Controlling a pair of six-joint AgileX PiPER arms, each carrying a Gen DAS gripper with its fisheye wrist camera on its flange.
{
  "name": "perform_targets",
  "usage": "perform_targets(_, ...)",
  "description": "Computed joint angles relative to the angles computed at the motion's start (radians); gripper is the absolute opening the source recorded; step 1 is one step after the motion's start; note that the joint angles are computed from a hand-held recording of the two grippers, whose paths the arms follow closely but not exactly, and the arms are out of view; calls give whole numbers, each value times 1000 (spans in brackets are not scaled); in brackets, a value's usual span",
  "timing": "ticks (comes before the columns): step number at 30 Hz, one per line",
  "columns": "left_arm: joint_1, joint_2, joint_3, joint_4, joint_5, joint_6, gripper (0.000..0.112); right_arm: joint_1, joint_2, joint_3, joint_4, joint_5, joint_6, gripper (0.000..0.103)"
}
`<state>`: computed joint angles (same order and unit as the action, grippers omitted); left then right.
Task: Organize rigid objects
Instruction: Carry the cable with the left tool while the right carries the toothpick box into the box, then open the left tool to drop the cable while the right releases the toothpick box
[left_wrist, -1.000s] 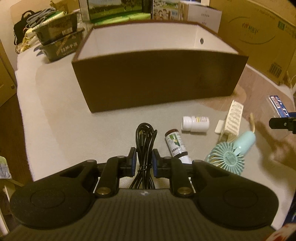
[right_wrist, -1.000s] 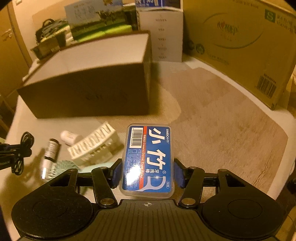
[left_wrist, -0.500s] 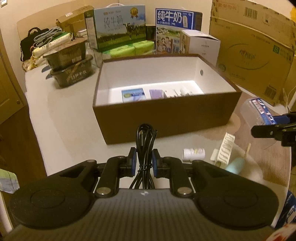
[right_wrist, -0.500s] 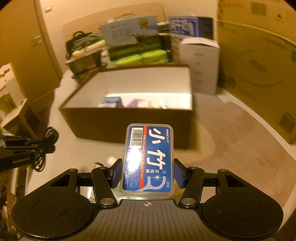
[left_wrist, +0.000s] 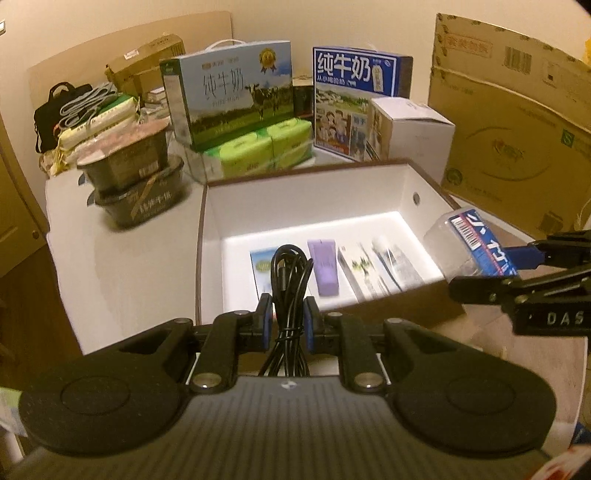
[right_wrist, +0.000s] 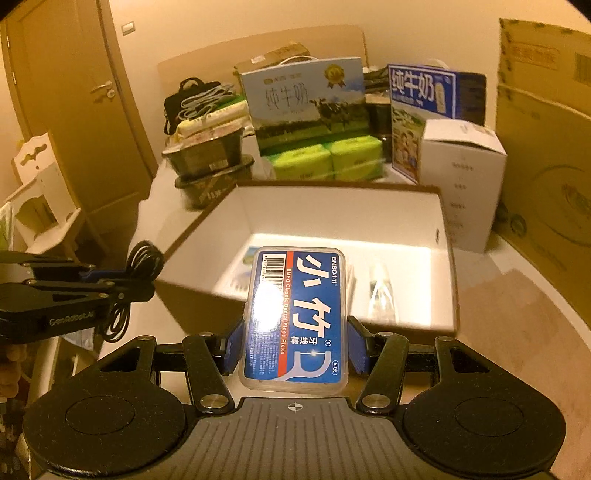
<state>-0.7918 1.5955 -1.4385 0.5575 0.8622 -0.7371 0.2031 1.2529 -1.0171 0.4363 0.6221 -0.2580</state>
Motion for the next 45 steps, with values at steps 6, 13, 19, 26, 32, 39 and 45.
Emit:
perform_targets(6, 76, 129, -175, -77, 16, 134, 16, 0, 143, -133, 15, -15, -11, 56)
perform_targets(13, 156, 298, -374, -167, 48, 261, 16, 5, 324, -289, -38, -20, 32, 56)
perform_targets(19, 209, 460, -577, -220, 113, 354, 16, 12, 482, -428, -113, -4, 82, 56)
perform_targets(26, 258, 661, -867, -285, 231, 440, 17, 13, 647, -595, -161, 45, 123, 56)
perform_targets(32, 272, 784, -1051, -303, 302, 478, 20, 14, 737, -707, -169, 85, 144, 56)
perform_targets(39, 271, 767, -1010, -277, 262, 474, 33, 20, 759, -726, -168, 86, 158, 56)
perform_targets(45, 277, 694, -883, -274, 211, 457, 37, 17, 740, -693, -143, 43, 171, 59)
